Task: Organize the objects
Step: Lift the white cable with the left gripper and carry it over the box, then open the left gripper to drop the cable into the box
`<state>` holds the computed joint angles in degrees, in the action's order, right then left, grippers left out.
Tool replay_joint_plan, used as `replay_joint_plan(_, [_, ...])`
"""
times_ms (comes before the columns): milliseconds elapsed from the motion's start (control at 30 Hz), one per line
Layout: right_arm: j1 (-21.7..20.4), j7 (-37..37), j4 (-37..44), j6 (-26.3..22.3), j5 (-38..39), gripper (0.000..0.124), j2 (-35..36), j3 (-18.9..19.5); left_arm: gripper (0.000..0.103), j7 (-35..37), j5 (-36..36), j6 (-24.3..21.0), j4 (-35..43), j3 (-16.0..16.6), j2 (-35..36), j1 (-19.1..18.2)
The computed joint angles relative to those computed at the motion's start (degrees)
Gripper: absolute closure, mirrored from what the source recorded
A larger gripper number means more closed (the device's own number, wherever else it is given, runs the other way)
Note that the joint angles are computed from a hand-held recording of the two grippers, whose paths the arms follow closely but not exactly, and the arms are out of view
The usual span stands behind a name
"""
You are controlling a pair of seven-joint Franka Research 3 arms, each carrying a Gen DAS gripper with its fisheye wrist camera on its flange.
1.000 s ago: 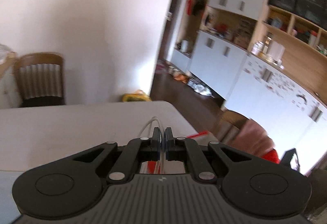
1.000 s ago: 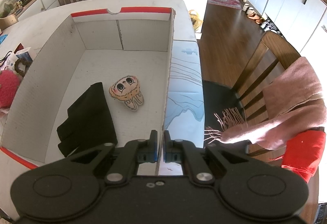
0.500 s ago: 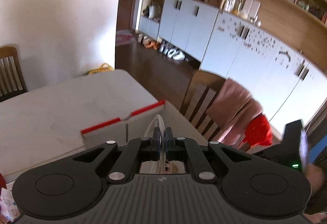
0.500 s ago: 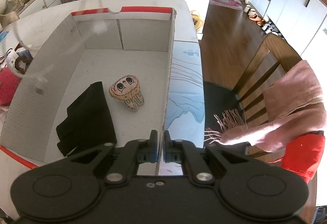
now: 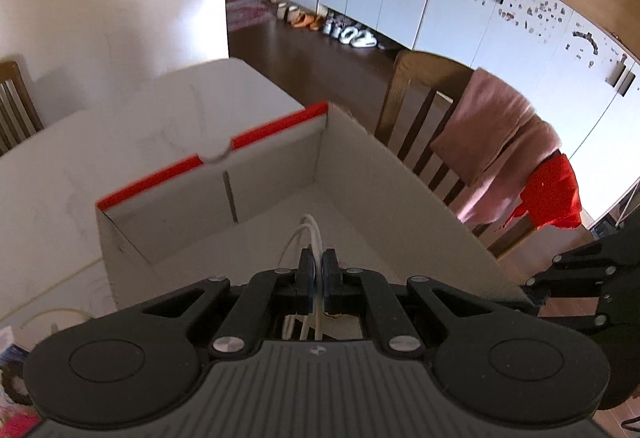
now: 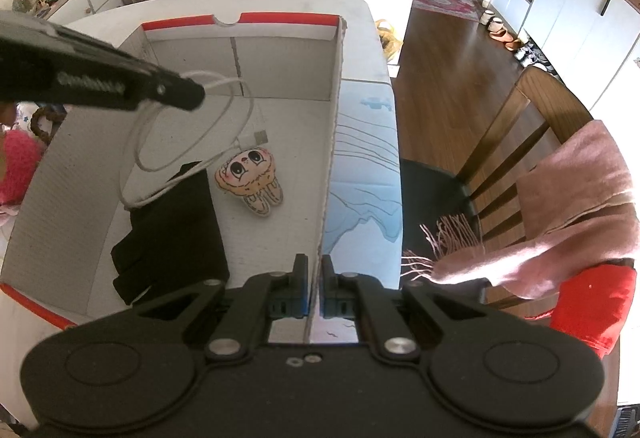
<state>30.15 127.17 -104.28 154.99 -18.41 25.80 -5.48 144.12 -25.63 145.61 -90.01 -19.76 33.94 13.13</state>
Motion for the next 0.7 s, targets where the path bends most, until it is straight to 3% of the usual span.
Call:
replay_joint_plan(333, [-0.1, -0.8, 0.0, 0.3, 0.5, 0.119, 0.1, 0.0, 0.100, -3.6, 2.7, -5.8, 0.8, 1.4, 1.5, -1.2])
replay_joint_plan(700, [0.2, -0.8, 0.3, -0.2, 0.2, 0.120, 0.3, -0.1, 0.096, -3.2, 3.4, -6.7, -2.6, 2.0, 0.0, -1.2])
